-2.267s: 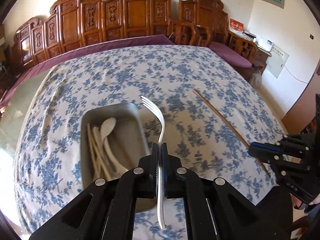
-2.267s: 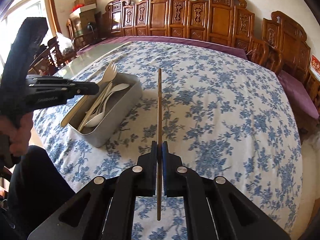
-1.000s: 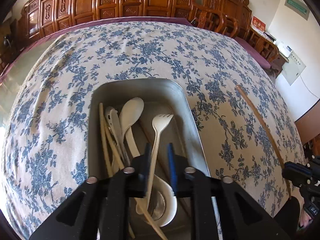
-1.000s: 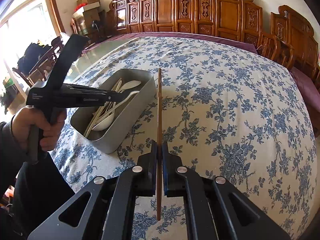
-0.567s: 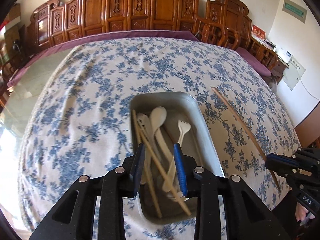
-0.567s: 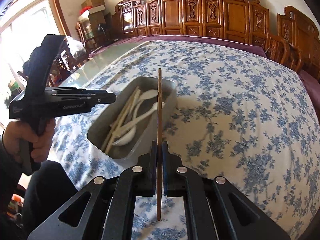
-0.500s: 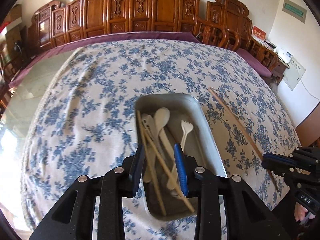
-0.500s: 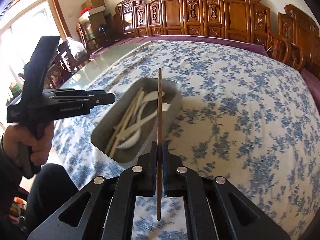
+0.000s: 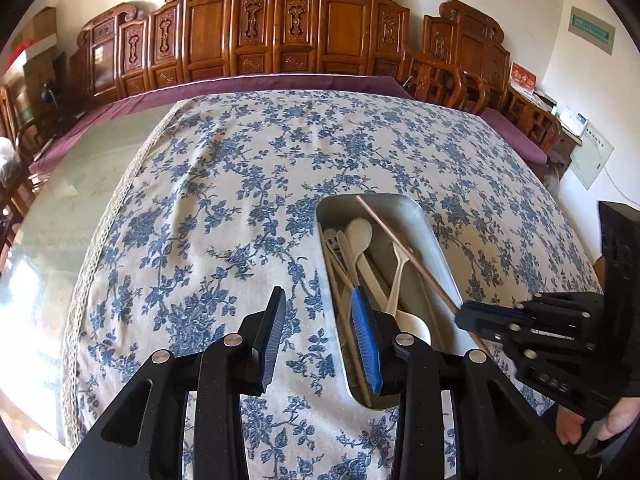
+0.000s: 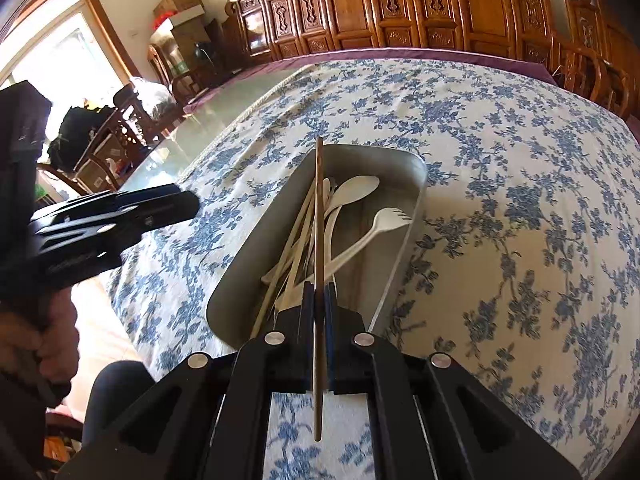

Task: Organize utensils
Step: 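Lower the wooden chopstick into the grey tray and open the right tool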

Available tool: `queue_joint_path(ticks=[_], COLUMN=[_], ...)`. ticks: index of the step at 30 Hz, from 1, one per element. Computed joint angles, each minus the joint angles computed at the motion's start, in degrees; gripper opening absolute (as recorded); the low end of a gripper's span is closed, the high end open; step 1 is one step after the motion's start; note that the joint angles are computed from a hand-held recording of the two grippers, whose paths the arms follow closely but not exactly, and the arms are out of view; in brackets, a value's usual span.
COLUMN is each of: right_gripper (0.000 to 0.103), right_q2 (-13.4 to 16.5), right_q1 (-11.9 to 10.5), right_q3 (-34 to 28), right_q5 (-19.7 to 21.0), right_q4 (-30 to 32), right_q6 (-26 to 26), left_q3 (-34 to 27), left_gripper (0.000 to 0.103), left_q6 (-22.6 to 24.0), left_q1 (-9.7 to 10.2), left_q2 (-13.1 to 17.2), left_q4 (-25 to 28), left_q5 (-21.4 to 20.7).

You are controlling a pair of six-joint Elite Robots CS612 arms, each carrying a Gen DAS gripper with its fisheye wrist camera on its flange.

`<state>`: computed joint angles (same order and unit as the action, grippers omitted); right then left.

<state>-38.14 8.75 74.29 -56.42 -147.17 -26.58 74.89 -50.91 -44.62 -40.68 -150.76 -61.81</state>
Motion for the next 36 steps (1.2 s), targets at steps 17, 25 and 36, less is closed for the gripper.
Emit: queue_joint_path(ticks=[17,25,36], right_gripper=[0.006,0.008,0.015], right_q2=[4.23,3.42,-0.02], right_q1=[1.45,1.33,-0.04], right_q3=[-5.88,-3.91,1.76], right_q5=[-3.27,-2.59,-1.73], right_q4=[2.75,-0.68,-9.40], right_q6=[4.62,1.97,0.34], left_q3=[1.70,1.70,1.07], left_gripper=[0.032,0.032,0.033], left_q6=[-0.70,-0.86,-0.93], left_q1=[0.19,0.12,-0.77], left_q2=[-0.54,-0.51,-0.78], left_q4=[-1.00,-0.93,-0.08], left_q5=[-0.55,-0.65,0.62])
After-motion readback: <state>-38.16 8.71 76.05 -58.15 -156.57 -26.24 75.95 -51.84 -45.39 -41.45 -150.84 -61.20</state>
